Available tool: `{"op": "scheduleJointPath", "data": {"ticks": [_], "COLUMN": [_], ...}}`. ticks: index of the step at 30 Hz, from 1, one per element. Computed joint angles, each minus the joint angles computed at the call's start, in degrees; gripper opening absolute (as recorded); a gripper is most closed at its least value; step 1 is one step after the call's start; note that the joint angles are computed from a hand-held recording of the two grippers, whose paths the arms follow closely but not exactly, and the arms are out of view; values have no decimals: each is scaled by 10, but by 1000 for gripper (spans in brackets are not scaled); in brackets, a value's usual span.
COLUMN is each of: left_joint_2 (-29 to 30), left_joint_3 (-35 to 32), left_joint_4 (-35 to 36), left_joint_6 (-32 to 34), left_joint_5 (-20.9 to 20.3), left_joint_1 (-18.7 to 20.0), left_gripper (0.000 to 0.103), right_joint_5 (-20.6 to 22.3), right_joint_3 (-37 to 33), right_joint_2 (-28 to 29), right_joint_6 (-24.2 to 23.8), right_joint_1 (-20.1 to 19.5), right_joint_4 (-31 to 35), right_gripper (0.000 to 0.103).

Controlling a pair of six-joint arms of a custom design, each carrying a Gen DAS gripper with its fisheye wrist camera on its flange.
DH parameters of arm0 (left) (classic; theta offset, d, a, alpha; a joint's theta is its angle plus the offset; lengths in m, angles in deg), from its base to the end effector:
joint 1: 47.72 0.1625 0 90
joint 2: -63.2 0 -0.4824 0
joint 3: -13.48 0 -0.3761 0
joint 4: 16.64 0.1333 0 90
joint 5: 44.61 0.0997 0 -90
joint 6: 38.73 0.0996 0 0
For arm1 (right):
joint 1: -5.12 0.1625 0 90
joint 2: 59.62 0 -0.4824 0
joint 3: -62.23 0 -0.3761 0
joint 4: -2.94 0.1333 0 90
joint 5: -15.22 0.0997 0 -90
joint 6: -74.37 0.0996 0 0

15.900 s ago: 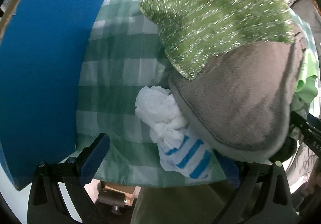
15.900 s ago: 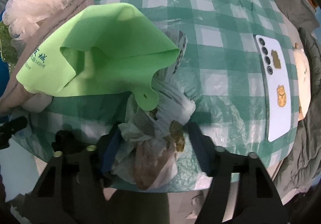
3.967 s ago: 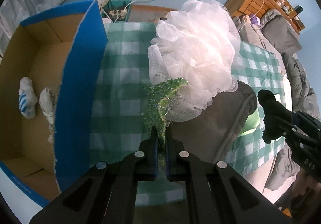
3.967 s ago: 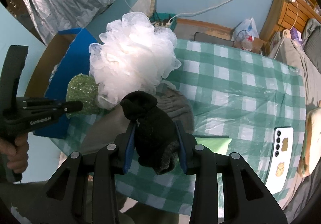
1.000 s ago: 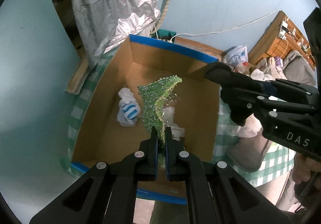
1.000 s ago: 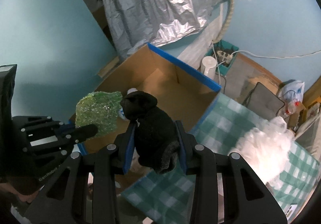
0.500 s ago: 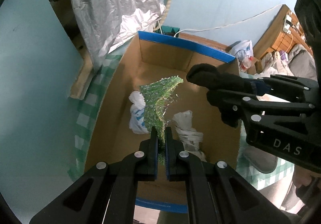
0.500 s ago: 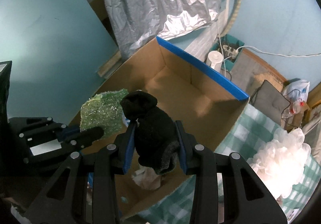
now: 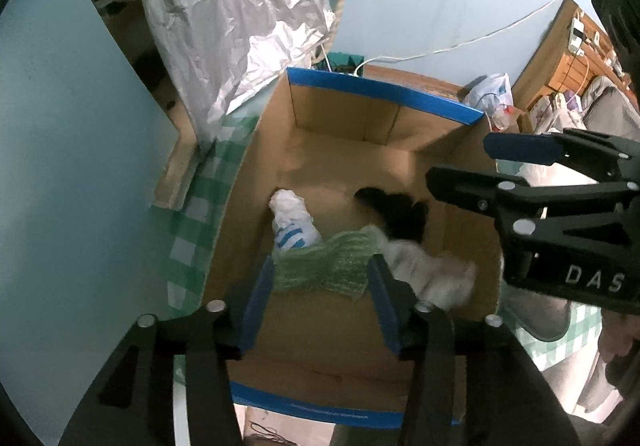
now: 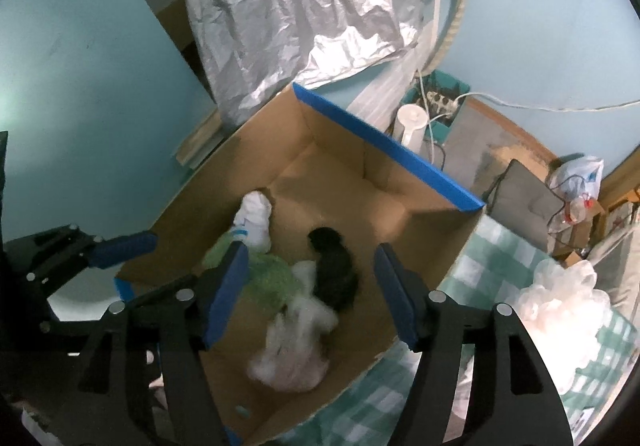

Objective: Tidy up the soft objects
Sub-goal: 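Open left gripper dropping the green cloth while right gripper drops the black sock into the box, then move both grippers back over the table toward the white loofah and grey cloth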

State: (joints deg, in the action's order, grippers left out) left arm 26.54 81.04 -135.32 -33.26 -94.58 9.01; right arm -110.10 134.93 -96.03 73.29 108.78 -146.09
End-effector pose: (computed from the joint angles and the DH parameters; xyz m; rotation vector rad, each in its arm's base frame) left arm -0.2773 -0.7825 0.1773 0.8286 2.3049 -0.1683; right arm 0.2660 -0.7738 0.1898 0.1627 -2.5109 0.5895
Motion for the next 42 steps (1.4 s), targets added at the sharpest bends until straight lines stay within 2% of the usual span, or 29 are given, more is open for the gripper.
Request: {"op": "scheduleJointPath", "data": {"ticks": [16, 25, 42], "left_joint_2": [-18, -22, -19], "left_joint_3": [22, 42, 70], "left_joint_4": [1, -4, -21], "left_joint_6": [-36, -36, -22], "left_joint_5": [-11, -17, -41], "left_joint_1": [-13, -29, -61], "left_gripper": [63, 63, 67], "right_joint_5": [-4, -5, -33], "right_joint_3": [64, 125, 243], "right_joint_2": [-51, -97, -192], "right_joint_6": [24, 43, 84], "right_joint_1": [2, 1, -15], "right_joint_4": [-36, -61, -92], "right_gripper": [72, 73, 73]}}
